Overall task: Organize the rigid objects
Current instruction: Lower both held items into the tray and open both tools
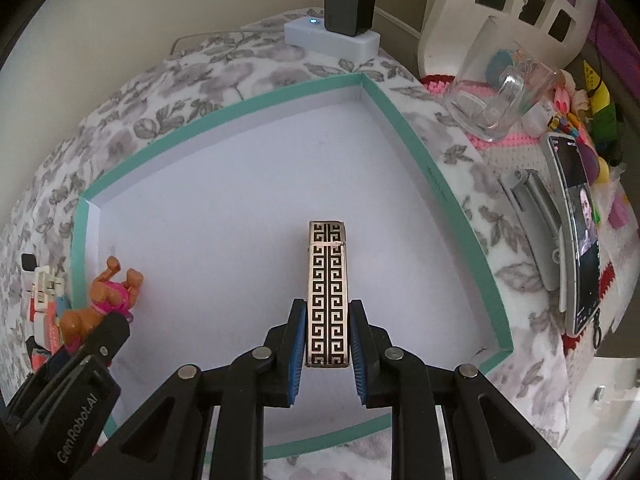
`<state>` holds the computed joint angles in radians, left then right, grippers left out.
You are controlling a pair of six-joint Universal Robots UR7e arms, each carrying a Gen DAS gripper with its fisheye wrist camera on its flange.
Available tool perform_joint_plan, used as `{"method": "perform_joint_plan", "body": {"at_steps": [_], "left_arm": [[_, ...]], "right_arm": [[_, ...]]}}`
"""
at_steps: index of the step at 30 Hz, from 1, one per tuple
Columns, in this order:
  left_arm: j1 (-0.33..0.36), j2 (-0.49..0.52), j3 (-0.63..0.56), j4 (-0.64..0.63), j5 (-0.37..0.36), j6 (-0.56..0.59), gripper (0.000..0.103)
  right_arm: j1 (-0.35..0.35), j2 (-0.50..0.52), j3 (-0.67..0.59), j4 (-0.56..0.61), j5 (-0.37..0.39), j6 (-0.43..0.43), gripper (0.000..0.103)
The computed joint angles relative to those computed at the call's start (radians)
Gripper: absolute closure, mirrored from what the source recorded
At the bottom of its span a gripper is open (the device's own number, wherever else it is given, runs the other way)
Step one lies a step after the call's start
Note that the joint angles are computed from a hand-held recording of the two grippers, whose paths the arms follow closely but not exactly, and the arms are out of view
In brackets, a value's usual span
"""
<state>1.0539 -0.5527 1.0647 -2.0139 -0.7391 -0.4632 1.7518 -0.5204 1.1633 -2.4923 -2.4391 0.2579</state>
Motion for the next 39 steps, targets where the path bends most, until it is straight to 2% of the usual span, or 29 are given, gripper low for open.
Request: {"method": "perform_joint_plan", "body": {"at_steps": [4, 8, 16, 20, 22, 23, 24, 27, 29, 32, 35, 39], "left_arm": [[0.003, -0.003, -0.003, 0.001, -0.017, -0.003, 0.059], [0.001, -0.012, 0.005, -0.017, -0.022, 0.001, 0.046], [-0.004, -0.035, 0.014, -0.04, -0.038, -0.005, 0.044], [-0.012, -0.055, 0.026, -0.059, -0.019, -0.011, 0.044], [-0.013, -0.066, 0.03, -0.058, -0.012, -0.025, 0.038], [-0.012, -0.071, 0.032, -0.059, -0.01, -0.03, 0.028], [-0.012, -0.076, 0.033, -0.054, -0.005, -0.04, 0.024], [-0.01, -0.087, 0.033, -0.033, 0.015, -0.063, 0.022], [-0.008, -0.095, 0.037, -0.016, 0.036, -0.085, 0.018], [-0.001, -0.099, 0.029, 0.043, 0.077, -0.143, 0.011], [0.009, -0.101, 0.016, 0.127, 0.11, -0.215, 0.01], [0.026, -0.104, -0.005, 0.227, 0.119, -0.298, 0.01]], "right_arm": [[0.003, 0.002, -0.002, 0.007, -0.011, 0.002, 0.081], [0.009, 0.001, 0.0, -0.007, -0.021, -0.007, 0.081], [0.034, 0.003, 0.005, -0.101, -0.051, -0.083, 0.081], [0.046, 0.004, 0.008, -0.155, -0.068, -0.122, 0.08], [0.052, 0.006, 0.007, -0.182, -0.076, -0.144, 0.079], [0.054, 0.007, 0.006, -0.192, -0.078, -0.154, 0.078], [0.057, 0.009, 0.005, -0.204, -0.08, -0.165, 0.074], [0.062, 0.015, 0.004, -0.217, -0.085, -0.179, 0.058], [0.064, 0.018, 0.002, -0.215, -0.084, -0.184, 0.056], [0.064, 0.025, -0.004, -0.202, -0.084, -0.191, 0.043], [0.064, 0.031, -0.008, -0.189, -0.074, -0.198, 0.04], [0.061, 0.039, -0.015, -0.163, -0.057, -0.197, 0.031]]}}
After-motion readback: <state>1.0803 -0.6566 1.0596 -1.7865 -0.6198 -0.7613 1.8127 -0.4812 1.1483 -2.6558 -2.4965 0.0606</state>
